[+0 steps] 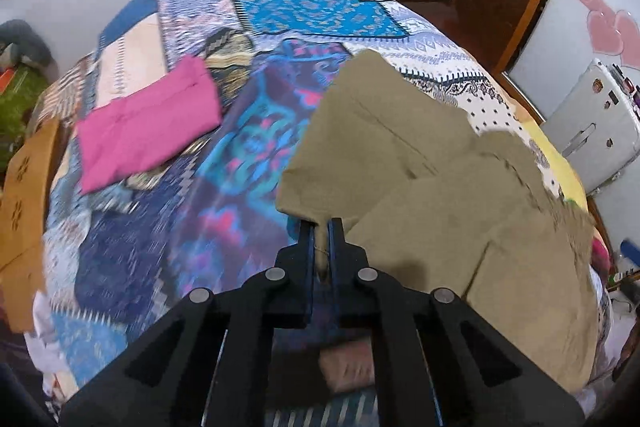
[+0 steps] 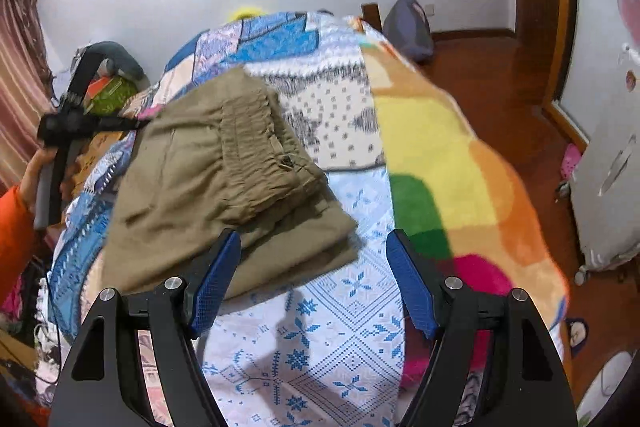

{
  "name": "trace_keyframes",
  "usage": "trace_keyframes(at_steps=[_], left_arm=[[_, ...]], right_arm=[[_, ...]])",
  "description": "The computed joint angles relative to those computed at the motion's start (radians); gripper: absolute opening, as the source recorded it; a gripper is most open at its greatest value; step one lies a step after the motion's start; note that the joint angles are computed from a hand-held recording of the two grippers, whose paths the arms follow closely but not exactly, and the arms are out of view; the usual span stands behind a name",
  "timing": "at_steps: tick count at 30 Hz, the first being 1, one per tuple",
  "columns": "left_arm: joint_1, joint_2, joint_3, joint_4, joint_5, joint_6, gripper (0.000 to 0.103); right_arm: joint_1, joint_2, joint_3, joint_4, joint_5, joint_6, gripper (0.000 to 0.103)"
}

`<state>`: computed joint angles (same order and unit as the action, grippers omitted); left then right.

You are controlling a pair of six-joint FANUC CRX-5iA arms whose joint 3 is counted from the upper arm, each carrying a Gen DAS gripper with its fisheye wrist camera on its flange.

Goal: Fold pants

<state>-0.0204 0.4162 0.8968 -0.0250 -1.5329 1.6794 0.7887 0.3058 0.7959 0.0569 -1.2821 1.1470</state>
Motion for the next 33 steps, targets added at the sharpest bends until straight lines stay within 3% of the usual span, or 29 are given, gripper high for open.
trace_keyframes(at_steps=[4, 11, 15, 20, 26, 30, 33], left_arm=[[0.018, -0.147, -0.197, 0.022, 0.062, 0.036, 0.006], [0.017, -0.321, -0.404, 0.024, 0.116, 0.081, 0.005], [0.032, -0.397, -0.497, 0.056, 0.139, 0.100, 0.005], [0.062, -0.463, -0.596, 0.117, 0.165, 0.093, 0.007], [0.042, -0.460, -0.561, 0.048, 0.091, 0.032, 0.019], [0.023, -0.448, -0.493, -0.046, 0.034, 0.004, 0.019], [0.038, -0.448, -0.459, -0.048, 0.045, -0.014, 0.019]], right_arm=[[0.015, 0.000, 0.035, -0.034, 0.013, 0.036, 0.073], [0.050, 0.035, 0.075, -0.112, 0.003, 0.130, 0.073], [0.045, 0.067, 0.094, -0.170, -0.029, 0.137, 0.050], [0.037, 0.103, 0.112, -0.149, -0.044, 0.123, 0.036], [0.029, 0.131, 0.179, -0.157, -0.104, 0.154, 0.034], [0.027, 0.131, 0.192, -0.144, -0.105, 0.151, 0.037], [0.023, 0.138, 0.207, -0.130, -0.094, 0.145, 0.040]])
